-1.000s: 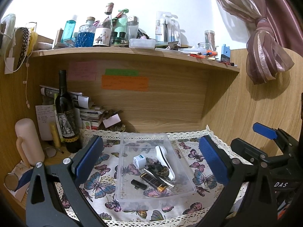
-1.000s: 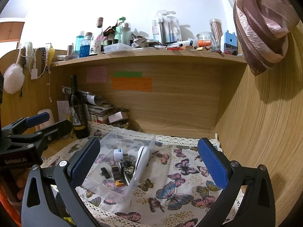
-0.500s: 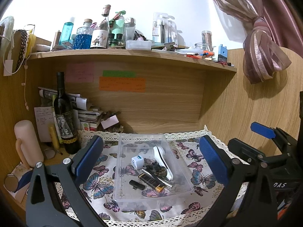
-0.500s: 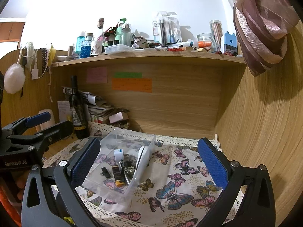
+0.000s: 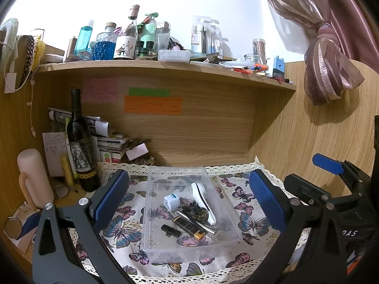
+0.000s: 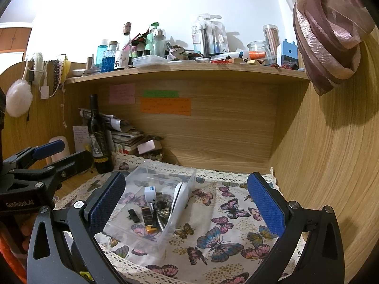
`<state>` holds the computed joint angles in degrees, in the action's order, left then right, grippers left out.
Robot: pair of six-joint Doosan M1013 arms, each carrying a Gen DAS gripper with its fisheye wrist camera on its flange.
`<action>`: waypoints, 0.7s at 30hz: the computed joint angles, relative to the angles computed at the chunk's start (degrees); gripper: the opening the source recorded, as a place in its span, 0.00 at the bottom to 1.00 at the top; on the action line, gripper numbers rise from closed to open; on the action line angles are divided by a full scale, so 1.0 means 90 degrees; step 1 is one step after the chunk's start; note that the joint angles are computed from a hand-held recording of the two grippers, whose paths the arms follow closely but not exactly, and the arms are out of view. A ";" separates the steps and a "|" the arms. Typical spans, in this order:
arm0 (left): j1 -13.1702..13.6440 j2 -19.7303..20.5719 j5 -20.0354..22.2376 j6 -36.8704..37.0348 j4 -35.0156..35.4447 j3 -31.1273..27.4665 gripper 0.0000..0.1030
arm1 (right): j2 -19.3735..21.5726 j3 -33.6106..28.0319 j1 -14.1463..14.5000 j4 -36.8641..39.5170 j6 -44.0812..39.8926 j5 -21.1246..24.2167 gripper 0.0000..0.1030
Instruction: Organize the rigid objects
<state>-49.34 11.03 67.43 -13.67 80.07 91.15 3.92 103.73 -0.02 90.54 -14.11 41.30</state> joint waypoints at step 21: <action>0.0002 -0.0038 -0.0029 -0.0020 0.0018 0.0049 1.00 | 0.0060 -0.0062 -0.0077 -0.0063 -0.0023 0.0218 1.00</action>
